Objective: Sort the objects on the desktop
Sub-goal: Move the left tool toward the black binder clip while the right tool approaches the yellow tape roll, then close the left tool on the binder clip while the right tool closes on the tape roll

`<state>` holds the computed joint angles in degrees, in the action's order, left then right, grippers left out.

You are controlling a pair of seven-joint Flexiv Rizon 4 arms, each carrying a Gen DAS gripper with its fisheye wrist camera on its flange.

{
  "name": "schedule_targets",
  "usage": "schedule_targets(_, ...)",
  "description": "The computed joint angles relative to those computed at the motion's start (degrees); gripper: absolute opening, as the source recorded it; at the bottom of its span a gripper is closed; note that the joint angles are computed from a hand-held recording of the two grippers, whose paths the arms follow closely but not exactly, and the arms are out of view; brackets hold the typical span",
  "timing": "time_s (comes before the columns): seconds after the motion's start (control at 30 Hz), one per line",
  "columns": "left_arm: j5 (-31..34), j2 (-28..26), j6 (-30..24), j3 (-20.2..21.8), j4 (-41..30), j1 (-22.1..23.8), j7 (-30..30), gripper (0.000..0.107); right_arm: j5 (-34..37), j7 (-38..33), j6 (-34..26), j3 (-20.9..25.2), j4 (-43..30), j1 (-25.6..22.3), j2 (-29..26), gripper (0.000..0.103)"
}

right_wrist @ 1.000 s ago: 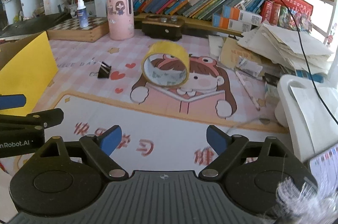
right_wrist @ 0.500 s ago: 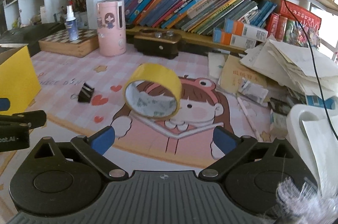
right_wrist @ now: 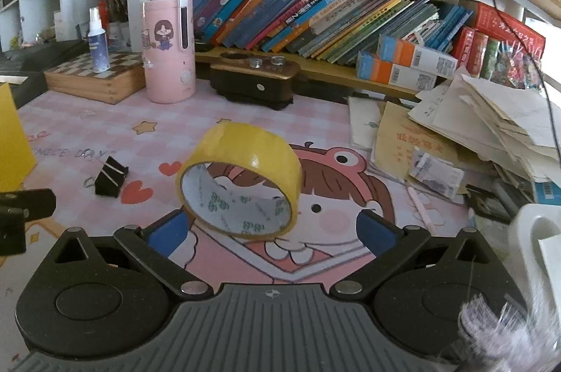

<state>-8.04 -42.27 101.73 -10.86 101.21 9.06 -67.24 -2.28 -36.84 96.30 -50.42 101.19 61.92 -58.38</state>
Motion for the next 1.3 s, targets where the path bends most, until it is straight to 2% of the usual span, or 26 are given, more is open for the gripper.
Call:
schedule_targets(0.23, -1.9, -1.0, -1.6, 4.1, -2.8, -3.6, -0.7, 0.084, -1.7, -1.3, -0.2, 4.8, -6.3, -5.3, -1.4, 0.103)
schedule_targets(0.4, -3.1, -2.0, -3.4, 5.9, -4.8, -5.3, -1.0, 0.084, -4.4, 0.6, -2.8, 5.3, -9.4, -6.9, -3.0, 0.103)
schedule_targets(0.47, -3.5, -2.7, -4.1, 5.8, -5.9, -5.5, -1.0, 0.084, -4.8, 1.5, -2.1, 4.5, -9.3, -6.9, -3.6, 0.103)
schedule_targets(0.57, -4.2, -4.0, -5.0, 6.2, -7.9, -6.3, -1.3, 0.083, -4.2, 1.4, 0.8, 3.7, -8.5, -6.7, -4.0, 0.094)
schedule_targets(0.63, -4.6, -5.2, -5.4, 6.9, -9.7, -7.2, -1.7, 0.083, -3.5, 0.5, 1.0, 4.1, -8.2, -6.9, -3.7, 0.093)
schedule_targets(0.93, -6.9, -10.2, -9.6, 8.6, -17.5, -8.9, -4.0, 0.041, -1.1, -1.7, 1.9, 6.2, -6.8, -7.9, -1.7, 0.092)
schedule_targets(1.0, -7.1, -11.1, -9.4, 8.2, -18.6, -8.7, -4.6, 0.036, -1.1, -2.5, 2.1, 7.0, -6.7, -8.3, -1.0, 0.092)
schedule_targets(1.07, -6.7, -11.7, -8.9, 7.8, -19.3, -8.6, -4.6, 0.026, -0.9, -3.3, 2.8, 7.1, -6.4, -8.3, -0.7, 0.092)
schedule_targets(1.17, -6.0, -12.5, -7.9, 6.7, -19.9, -8.0, -3.9, 0.018, -0.2, -4.6, 3.5, 7.3, -6.0, -8.3, -0.2, 0.092)
schedule_targets(1.23, -5.6, -12.8, -7.0, 5.5, -19.9, -7.4, -3.5, 0.016, 0.2, -5.3, 3.3, 7.7, -6.1, -8.5, 0.1, 0.092)
schedule_targets(1.3, -5.0, -12.9, -6.2, 2.5, -19.4, -5.3, -2.3, 0.012, 0.5, -5.6, 3.1, 7.7, -6.1, -8.3, 0.2, 0.092)
